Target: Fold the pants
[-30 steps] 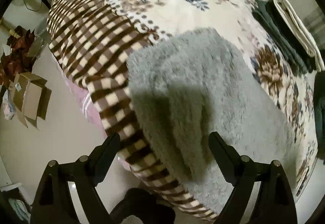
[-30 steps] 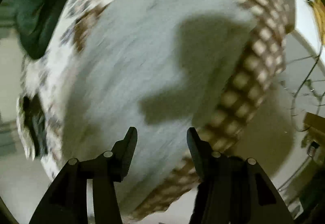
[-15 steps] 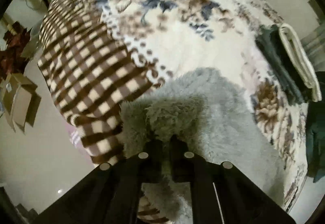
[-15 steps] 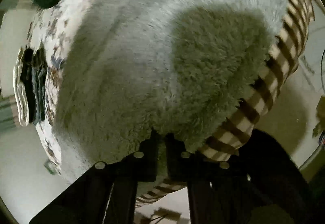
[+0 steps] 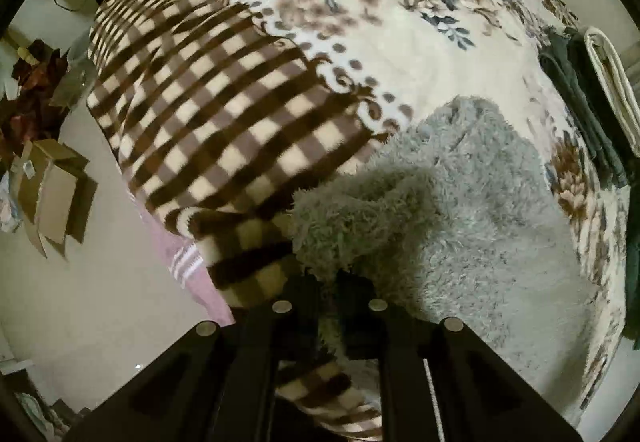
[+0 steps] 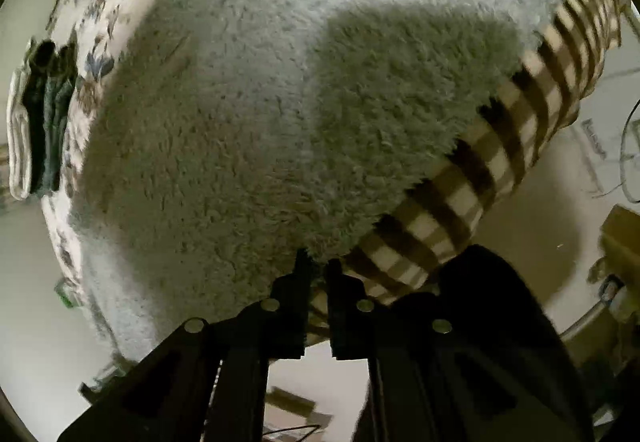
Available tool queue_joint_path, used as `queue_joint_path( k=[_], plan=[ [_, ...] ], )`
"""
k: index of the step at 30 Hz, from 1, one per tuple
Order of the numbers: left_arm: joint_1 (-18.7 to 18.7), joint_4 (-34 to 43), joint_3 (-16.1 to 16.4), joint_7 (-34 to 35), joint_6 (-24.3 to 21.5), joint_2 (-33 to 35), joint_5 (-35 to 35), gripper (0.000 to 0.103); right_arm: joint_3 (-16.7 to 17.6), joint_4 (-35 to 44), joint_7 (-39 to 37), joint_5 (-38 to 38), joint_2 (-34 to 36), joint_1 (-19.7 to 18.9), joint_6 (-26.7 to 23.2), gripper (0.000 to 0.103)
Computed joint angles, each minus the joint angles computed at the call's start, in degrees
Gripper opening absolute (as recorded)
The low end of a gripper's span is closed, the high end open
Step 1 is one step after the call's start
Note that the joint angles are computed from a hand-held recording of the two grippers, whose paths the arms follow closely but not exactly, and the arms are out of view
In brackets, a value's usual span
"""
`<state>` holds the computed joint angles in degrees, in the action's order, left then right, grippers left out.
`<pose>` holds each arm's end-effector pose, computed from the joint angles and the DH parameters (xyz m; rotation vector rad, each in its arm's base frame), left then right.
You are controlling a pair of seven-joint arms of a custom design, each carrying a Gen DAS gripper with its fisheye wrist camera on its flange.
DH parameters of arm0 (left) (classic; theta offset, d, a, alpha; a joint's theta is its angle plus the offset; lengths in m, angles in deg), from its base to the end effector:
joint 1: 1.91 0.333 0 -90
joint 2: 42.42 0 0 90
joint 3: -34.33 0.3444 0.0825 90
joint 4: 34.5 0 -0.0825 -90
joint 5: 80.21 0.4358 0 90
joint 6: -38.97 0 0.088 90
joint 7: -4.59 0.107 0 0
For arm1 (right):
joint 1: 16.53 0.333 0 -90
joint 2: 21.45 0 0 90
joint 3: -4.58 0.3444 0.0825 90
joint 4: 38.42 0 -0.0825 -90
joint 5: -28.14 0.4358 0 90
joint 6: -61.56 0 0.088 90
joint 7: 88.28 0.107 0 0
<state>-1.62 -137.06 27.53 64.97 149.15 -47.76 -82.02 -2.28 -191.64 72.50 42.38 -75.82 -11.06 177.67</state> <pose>0.5983 -0.0734 0.6257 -2.5426 1.6670 -0.3206 0.3282 0.0023 0.5401 -0.3726 2.7477 0.4017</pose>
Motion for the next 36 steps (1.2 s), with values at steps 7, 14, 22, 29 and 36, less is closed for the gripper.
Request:
queue_joint_path(
  k=[7,14,22,29,36],
  plan=[
    [-1.47,2.14,-2.23,-0.40,-0.15,-3.34,4.27,0.093,-2.43,-2.39,-1.90,-3.07,-10.12,-5.10,-1.65,0.054],
    [-7.39,7.87,-6.82,-0.41,-4.11,-1.58,6.23,0.093,-7.77,-1.42,-5.25,-17.32,-18.56,-20.03,-10.08,0.054],
    [-19.32,10.90,-13.40,-3.83,-7.73,3.92,10.49,0.093,-19.27,-1.08,-16.25,-25.46,-11.10,-33.41,-1.60,0.048],
    [-29.25,16.41,-14.87,-5.72,-11.03,10.65,12.70,0.093,-18.80,-0.70,-23.01,-21.39,-8.25,-37.85,-1.17,0.005],
    [-36.38,20.93,-14.78,-4.40,-13.19,15.27,14.72,0.093,-19.65,-0.71,-26.98,-17.84,-10.46,-40.22,-4.60,0.005]
  ],
)
